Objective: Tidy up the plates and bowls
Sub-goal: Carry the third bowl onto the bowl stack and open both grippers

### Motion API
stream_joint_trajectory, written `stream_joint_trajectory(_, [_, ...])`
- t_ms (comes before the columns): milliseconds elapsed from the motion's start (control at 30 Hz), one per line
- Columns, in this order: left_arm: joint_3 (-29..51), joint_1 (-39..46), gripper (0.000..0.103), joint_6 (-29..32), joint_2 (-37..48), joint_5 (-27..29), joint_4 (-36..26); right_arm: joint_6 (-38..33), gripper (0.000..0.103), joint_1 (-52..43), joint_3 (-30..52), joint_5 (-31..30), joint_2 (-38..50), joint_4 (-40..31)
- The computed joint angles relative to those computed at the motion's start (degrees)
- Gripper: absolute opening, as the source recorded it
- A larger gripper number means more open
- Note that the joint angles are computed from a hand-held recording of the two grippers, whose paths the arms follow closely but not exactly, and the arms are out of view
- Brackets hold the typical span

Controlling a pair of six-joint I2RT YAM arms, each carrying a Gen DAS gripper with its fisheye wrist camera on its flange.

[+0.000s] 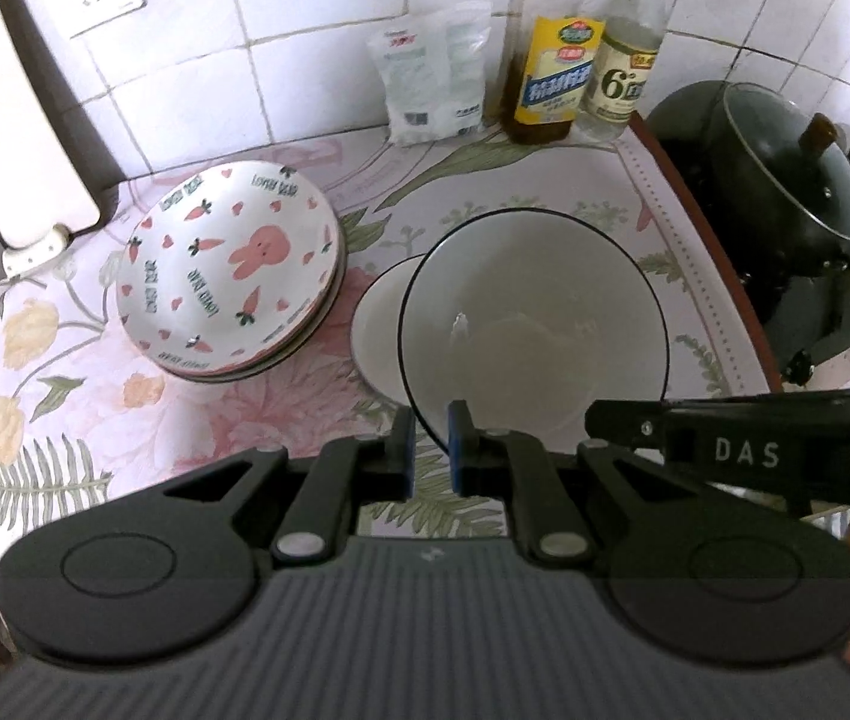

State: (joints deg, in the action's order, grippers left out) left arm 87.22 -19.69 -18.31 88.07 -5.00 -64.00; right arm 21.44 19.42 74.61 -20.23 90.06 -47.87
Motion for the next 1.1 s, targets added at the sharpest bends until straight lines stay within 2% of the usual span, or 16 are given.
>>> stream_joint_trajectory(267, [-4.8, 5.3, 0.010, 2.1, 0.7, 3.3, 4.7, 0.9, 0.026, 2.9, 4.9, 0.9, 7.1, -0.2])
stream_joint_trajectory(433, [-2.8, 8.3, 0.011, 2.4, 3.2, 7.5, 4.5, 0.2, 0.027, 3.3, 13.3, 1.4, 12.5, -5.4])
stream_joint_trajectory(1100, [0.3, 12.2, 0.011, 2.1, 10.9, 13.3, 5.9, -3.3, 0.027, 5.3, 26.4, 7.9, 23.4, -12.4])
